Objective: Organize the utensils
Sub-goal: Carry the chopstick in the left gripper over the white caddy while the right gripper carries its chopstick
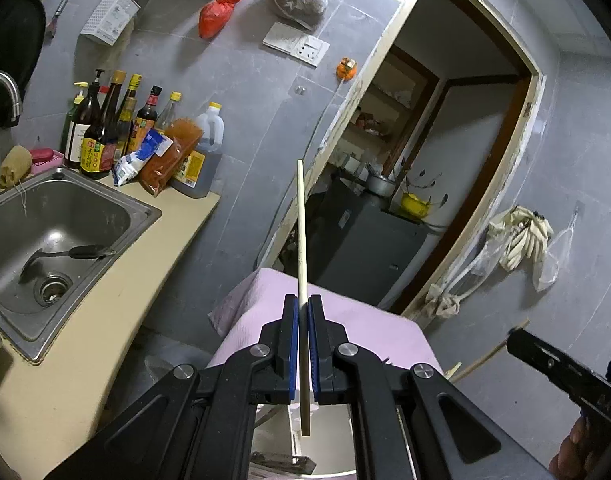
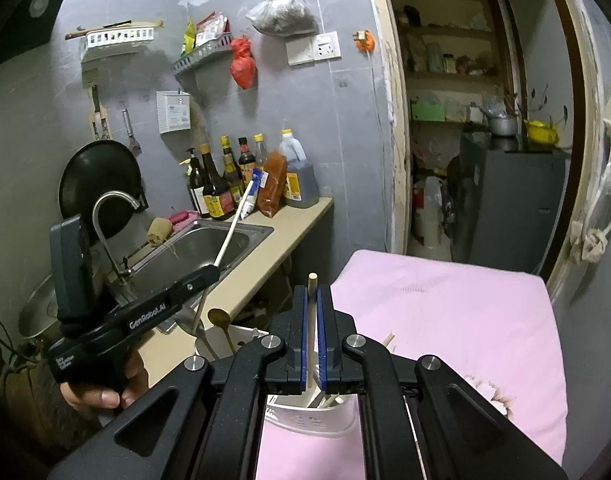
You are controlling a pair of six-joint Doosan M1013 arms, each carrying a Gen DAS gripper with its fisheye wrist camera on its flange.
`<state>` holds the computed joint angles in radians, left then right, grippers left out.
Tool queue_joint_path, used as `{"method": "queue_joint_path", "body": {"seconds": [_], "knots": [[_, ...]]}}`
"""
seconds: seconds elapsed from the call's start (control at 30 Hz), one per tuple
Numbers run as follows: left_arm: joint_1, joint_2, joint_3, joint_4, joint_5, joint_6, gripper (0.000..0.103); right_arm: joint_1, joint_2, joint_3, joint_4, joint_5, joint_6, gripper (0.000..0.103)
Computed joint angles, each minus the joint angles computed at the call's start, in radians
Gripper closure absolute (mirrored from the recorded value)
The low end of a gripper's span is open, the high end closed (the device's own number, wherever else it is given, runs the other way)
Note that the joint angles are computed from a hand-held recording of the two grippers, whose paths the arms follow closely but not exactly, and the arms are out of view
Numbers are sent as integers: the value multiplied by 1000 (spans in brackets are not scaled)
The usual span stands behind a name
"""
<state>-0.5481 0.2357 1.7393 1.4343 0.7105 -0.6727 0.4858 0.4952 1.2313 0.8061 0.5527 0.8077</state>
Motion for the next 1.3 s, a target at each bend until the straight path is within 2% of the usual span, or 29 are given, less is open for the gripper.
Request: {"method": "queue_joint_path", "body": {"seconds": [0.13, 0.27, 0.4, 0.63, 0.8, 1.3], "knots": [[7, 5, 0, -19, -30, 29, 98, 0, 9, -5, -1, 5, 19, 99], [18, 9, 8, -13, -68, 1, 98, -1, 13, -1, 19, -3, 11, 99], [30, 11, 16, 11, -102, -46, 98, -1, 15, 14, 84, -25, -33, 99], [35, 25, 13, 0, -121, -31, 98, 2, 20, 36, 191, -52, -124, 99], [29, 33, 15, -4, -114, -14, 98, 4, 22, 49, 231, -57, -163, 99], [11, 59, 6, -42, -83, 63, 98, 9, 42, 27, 188, -40, -122, 99]]}}
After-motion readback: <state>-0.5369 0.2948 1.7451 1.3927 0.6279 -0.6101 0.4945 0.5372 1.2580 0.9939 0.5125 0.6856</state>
